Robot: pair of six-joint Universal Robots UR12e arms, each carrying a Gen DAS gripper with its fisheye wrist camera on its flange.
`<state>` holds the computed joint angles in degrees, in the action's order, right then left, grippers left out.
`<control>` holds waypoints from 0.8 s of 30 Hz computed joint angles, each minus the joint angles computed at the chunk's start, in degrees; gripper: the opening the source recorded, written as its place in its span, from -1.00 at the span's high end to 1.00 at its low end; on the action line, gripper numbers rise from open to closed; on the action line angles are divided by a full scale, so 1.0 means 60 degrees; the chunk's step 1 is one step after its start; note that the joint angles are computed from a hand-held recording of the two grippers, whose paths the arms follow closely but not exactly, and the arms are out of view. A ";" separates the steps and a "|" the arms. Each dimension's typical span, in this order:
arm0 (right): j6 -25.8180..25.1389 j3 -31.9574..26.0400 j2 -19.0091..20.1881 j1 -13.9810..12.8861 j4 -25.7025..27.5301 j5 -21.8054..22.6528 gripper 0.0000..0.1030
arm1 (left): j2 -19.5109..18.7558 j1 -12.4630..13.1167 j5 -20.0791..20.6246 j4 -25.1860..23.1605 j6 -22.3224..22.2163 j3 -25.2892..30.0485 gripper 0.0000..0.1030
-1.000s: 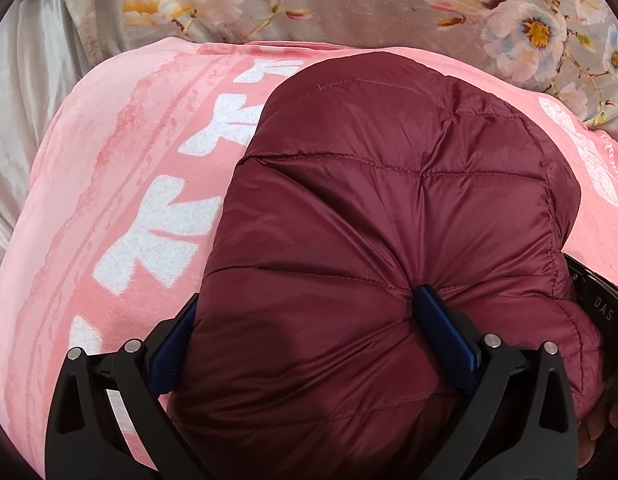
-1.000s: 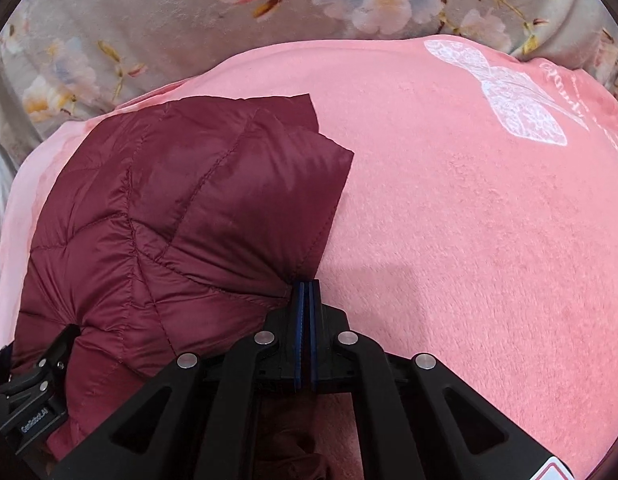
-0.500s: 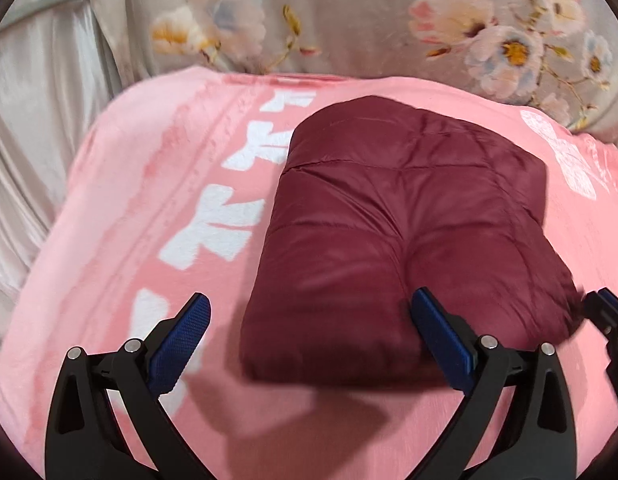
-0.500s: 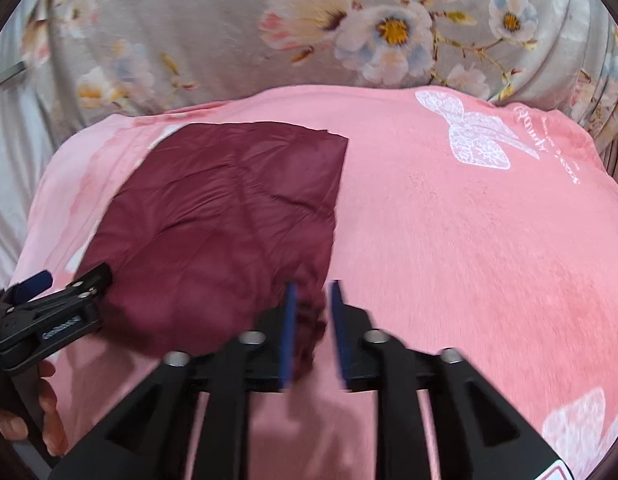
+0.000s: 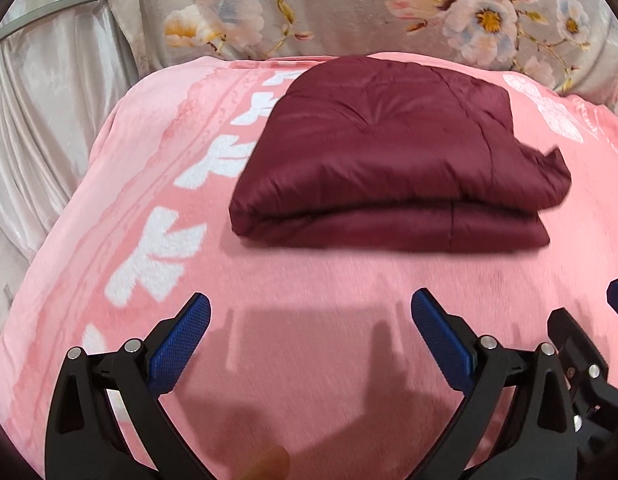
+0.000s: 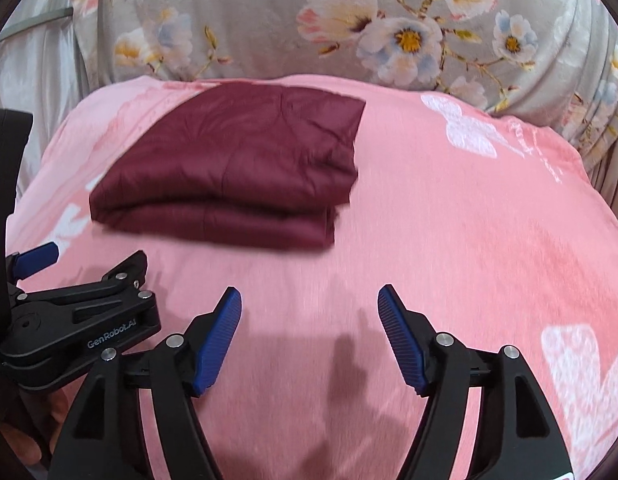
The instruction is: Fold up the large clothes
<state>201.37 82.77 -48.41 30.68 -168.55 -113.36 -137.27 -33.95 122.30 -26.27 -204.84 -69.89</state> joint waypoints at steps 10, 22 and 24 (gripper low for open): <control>0.0317 0.0144 -0.0016 0.0052 0.0138 -0.0283 -0.33 | -0.0030 -0.0082 0.0142 0.0427 0.0119 -0.0201 -0.91; 0.0565 -0.0047 0.0059 0.0072 0.0825 -0.0460 -0.33 | 0.0004 -0.0067 0.0092 0.0525 -0.0084 -0.0298 -0.90; 0.0616 0.0005 0.0043 0.0068 0.0733 -0.0452 -0.33 | -0.0004 -0.0070 0.0099 0.0537 -0.0074 -0.0290 -0.90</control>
<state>205.07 82.80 -48.15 31.08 -164.16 -116.07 -137.29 -34.37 122.90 -23.04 -205.28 -71.63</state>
